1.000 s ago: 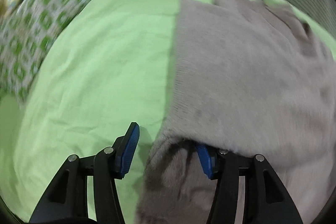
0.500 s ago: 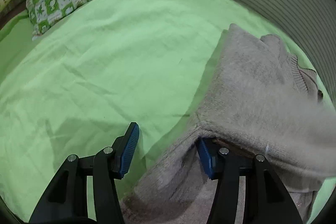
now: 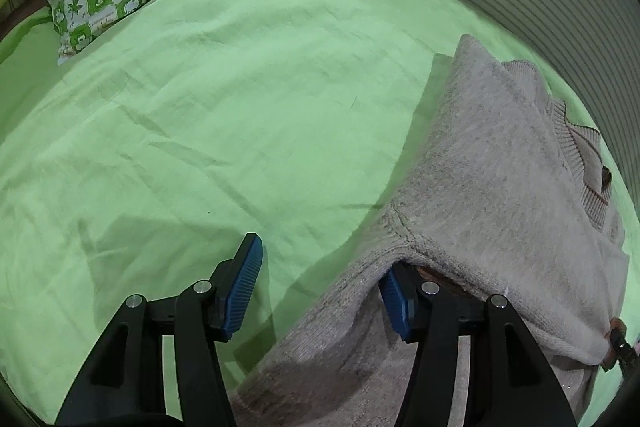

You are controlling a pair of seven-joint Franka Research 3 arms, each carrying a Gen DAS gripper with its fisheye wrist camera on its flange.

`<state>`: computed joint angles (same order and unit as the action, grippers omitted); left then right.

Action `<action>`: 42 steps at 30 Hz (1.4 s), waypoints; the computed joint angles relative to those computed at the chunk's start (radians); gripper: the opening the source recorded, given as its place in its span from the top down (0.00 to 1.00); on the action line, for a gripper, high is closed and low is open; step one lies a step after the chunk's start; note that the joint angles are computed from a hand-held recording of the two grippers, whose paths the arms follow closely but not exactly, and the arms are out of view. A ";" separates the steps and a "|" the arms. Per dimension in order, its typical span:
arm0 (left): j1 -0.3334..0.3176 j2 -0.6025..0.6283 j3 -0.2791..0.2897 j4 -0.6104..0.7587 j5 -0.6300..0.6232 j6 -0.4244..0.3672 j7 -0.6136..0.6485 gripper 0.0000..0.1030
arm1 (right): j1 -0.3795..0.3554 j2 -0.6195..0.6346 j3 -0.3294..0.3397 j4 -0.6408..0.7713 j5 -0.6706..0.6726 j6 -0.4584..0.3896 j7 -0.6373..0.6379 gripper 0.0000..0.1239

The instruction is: Fold small clothes

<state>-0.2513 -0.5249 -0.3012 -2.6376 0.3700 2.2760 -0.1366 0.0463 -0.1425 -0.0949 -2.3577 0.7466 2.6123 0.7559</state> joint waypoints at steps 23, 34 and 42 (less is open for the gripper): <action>-0.100 -0.224 0.056 -0.178 -0.187 0.214 0.100 0.40 | 0.135 -0.088 -0.013 0.082 0.118 -0.164 -0.061 0.60; 0.028 -0.213 0.008 -0.128 -0.155 0.241 0.032 0.19 | 0.207 0.192 0.142 0.426 0.185 -0.319 -0.108 0.60; -0.019 -0.160 0.144 -0.218 -0.264 0.409 0.226 0.16 | 0.298 0.422 0.217 0.703 -0.079 -0.347 0.096 0.60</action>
<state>-0.2699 -0.6850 -0.1568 -2.8561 0.1063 2.6854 0.0890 0.3446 0.2794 0.1223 -1.6547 0.6680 2.2654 0.8518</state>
